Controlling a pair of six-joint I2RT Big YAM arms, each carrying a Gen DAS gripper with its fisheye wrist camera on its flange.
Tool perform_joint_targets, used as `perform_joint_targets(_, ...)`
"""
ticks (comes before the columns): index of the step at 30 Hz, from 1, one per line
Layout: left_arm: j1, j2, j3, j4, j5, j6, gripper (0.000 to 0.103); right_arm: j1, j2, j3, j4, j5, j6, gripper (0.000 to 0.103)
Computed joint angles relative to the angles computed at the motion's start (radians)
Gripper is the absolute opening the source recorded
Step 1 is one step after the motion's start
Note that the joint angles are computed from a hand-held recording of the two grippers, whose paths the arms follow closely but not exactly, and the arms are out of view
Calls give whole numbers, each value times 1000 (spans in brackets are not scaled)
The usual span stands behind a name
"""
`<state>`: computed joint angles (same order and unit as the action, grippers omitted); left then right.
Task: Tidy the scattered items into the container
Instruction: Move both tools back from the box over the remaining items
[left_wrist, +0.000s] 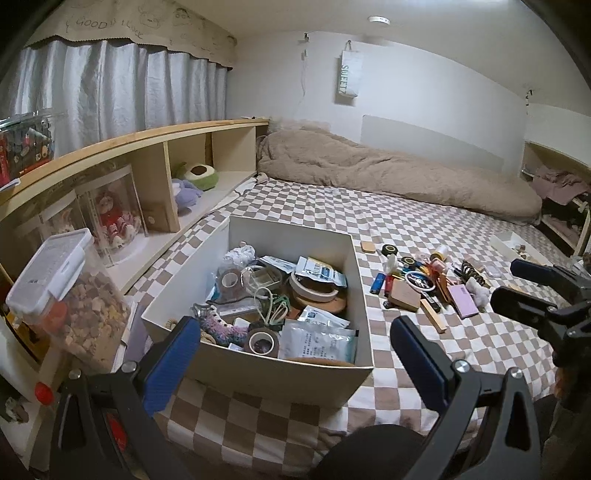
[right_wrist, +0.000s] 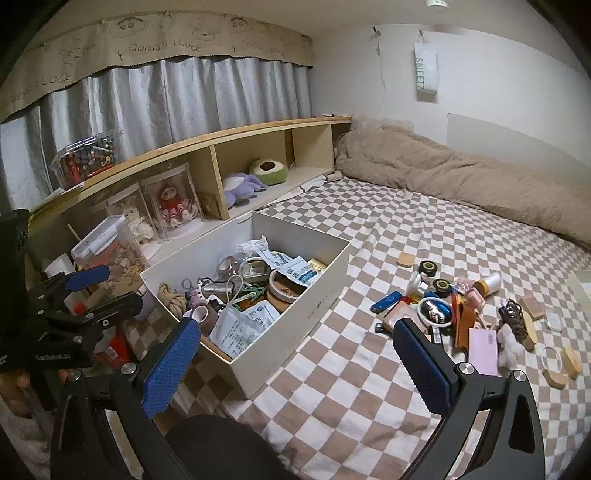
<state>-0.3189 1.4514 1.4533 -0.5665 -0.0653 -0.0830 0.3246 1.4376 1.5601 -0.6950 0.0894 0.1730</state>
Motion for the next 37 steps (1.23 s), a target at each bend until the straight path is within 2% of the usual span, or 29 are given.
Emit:
perform_joint_targets(11,-12,-35,-34,5,-13,-1,103,9,-52,-51,11,45,-4,103)
perform_joint_targets(37,-21,-66,-67,15,-8,-1,103,25,-70,-73,17,44,-8,103)
